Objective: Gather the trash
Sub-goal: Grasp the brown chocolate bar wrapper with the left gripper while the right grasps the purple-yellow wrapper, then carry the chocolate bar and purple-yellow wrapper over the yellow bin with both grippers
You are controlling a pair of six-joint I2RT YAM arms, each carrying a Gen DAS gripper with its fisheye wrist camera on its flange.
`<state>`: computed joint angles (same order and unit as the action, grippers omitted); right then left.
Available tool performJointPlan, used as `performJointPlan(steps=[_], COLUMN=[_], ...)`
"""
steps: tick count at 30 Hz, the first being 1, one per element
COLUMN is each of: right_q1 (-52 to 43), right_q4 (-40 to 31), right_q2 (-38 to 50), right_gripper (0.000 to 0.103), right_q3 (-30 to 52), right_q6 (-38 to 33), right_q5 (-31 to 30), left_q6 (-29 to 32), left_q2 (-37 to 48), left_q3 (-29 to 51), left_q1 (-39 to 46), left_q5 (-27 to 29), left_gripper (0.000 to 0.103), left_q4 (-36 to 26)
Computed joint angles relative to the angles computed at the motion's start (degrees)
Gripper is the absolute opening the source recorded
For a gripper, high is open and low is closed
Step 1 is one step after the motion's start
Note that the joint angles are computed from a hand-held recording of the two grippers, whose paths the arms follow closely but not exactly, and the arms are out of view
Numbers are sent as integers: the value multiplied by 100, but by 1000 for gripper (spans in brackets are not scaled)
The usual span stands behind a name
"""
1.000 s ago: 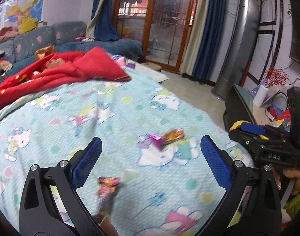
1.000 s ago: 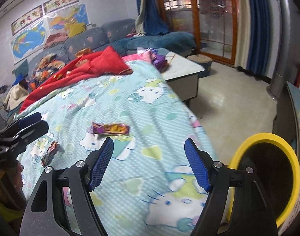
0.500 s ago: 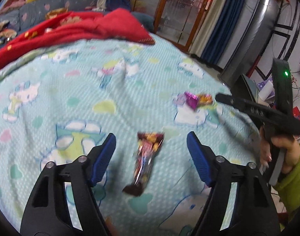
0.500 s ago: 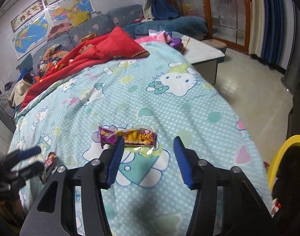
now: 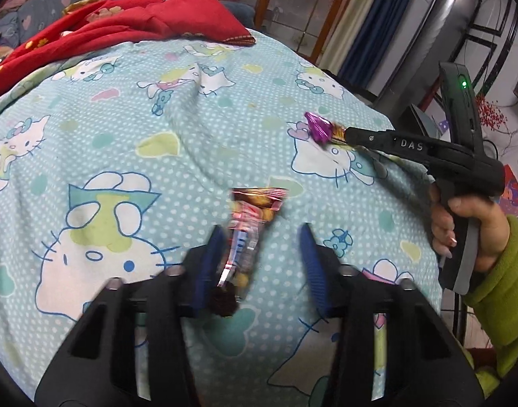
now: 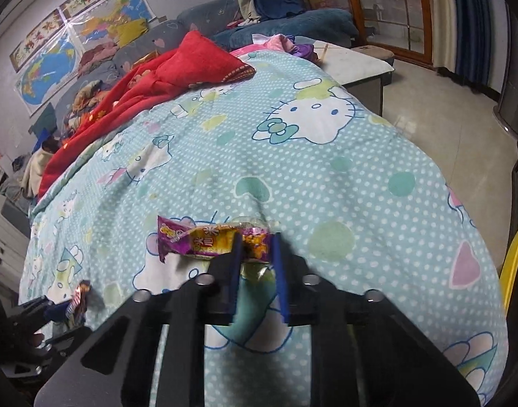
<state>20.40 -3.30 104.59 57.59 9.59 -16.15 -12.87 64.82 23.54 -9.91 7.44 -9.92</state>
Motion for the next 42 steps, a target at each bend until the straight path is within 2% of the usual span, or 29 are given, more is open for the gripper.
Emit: performJointPlan(steps=[3,4,11,16,27,42], right_q1=[-82,-103,-293,-494,-1576,-2648], right_q4=[65,109,144,26,-267,-418], right_q2=[-106,-178,-812,-1239,-2132,-2712], right_gripper=[10,10,9,8,8,8], right_q3=[-133,-217,-781,-1003,-1334,-1573], right_q6=[58,81,0,-299,-614,-986], right_q5=[-133,-158,-244,-69,-405,-569], left_q6=[32,37,11,-169,-487,-582], left_q2=[14,15,59,107,527,1376], left_q3=[0,4,52,190,756,1646], left_q1=[-9,-5,-255,-587,-1469,-2374], left_q5=[11,34,55,-9,-299,-583], left_gripper=[20,12,9,9,9,9], left_q4=[-6,-12,95,219,546,904])
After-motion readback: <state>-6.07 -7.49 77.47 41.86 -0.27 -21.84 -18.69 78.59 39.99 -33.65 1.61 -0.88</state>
